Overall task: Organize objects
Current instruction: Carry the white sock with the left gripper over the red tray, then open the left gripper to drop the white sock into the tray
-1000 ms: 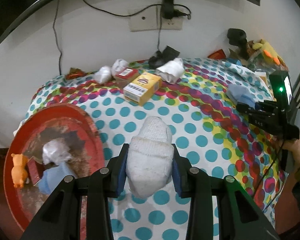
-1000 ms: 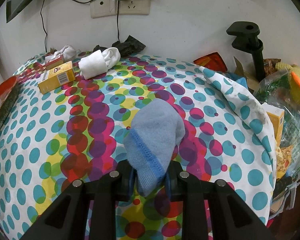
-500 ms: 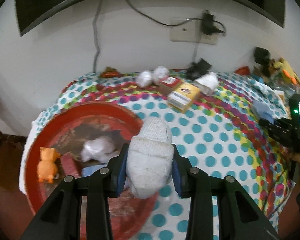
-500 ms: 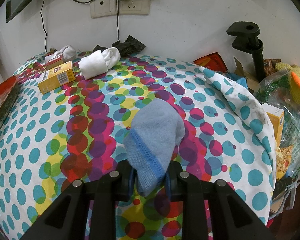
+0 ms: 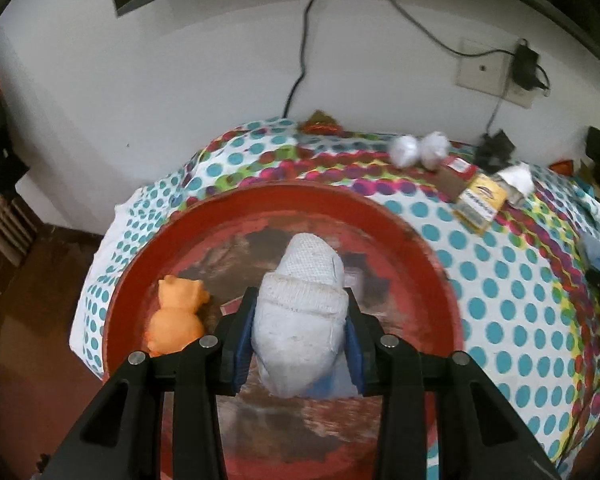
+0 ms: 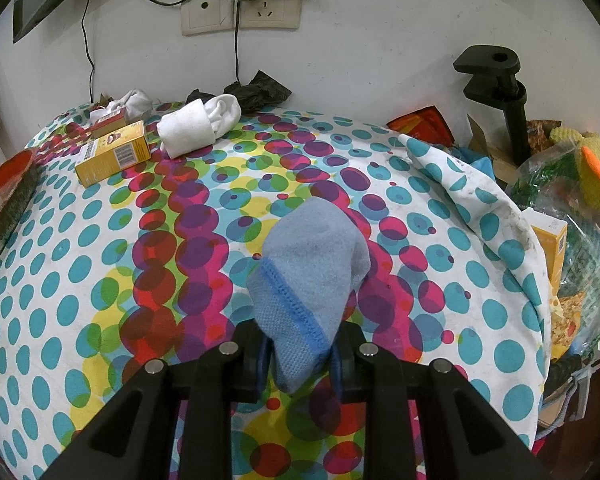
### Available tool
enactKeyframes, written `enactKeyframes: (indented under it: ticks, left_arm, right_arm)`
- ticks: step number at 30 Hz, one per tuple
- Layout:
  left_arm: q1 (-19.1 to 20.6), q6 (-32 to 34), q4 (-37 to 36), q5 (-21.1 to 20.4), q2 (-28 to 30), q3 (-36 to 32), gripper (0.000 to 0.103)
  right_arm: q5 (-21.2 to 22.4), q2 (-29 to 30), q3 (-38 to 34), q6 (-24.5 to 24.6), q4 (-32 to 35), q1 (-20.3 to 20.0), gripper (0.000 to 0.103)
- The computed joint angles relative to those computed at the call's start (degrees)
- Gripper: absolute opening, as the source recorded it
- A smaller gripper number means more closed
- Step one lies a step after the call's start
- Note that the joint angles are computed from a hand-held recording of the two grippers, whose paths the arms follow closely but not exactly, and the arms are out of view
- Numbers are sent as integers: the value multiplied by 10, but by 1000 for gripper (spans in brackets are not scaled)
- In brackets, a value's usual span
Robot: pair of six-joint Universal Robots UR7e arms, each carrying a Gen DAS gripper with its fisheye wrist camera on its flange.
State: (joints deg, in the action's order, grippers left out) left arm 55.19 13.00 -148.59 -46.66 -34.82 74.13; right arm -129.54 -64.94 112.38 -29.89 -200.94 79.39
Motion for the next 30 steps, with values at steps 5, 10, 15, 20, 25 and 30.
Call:
enactKeyframes:
  ticks: [5, 10, 15, 20, 25, 30]
  left_arm:
    - [17, -18, 14, 16, 6, -20, 36]
    - [30, -26, 26, 23, 6, -22, 36]
    - [40, -34, 29, 29, 7, -19, 36]
    - [43, -30, 21, 30, 7, -11, 37]
    - [47, -30, 7, 30, 3, 1, 38]
    - [48, -34, -2, 27, -2, 11, 42]
  right_arm:
    - [-2, 4, -3, 0, 0, 1, 25]
    - [-2, 3, -2, 1, -1, 2, 25]
    - [-2, 3, -3, -2, -1, 1, 25]
    - [-5, 4, -2, -1, -3, 3, 25]
    - [-10, 6, -5, -10, -7, 2, 25]
    - [-14, 11, -8, -10, -9, 4, 25]
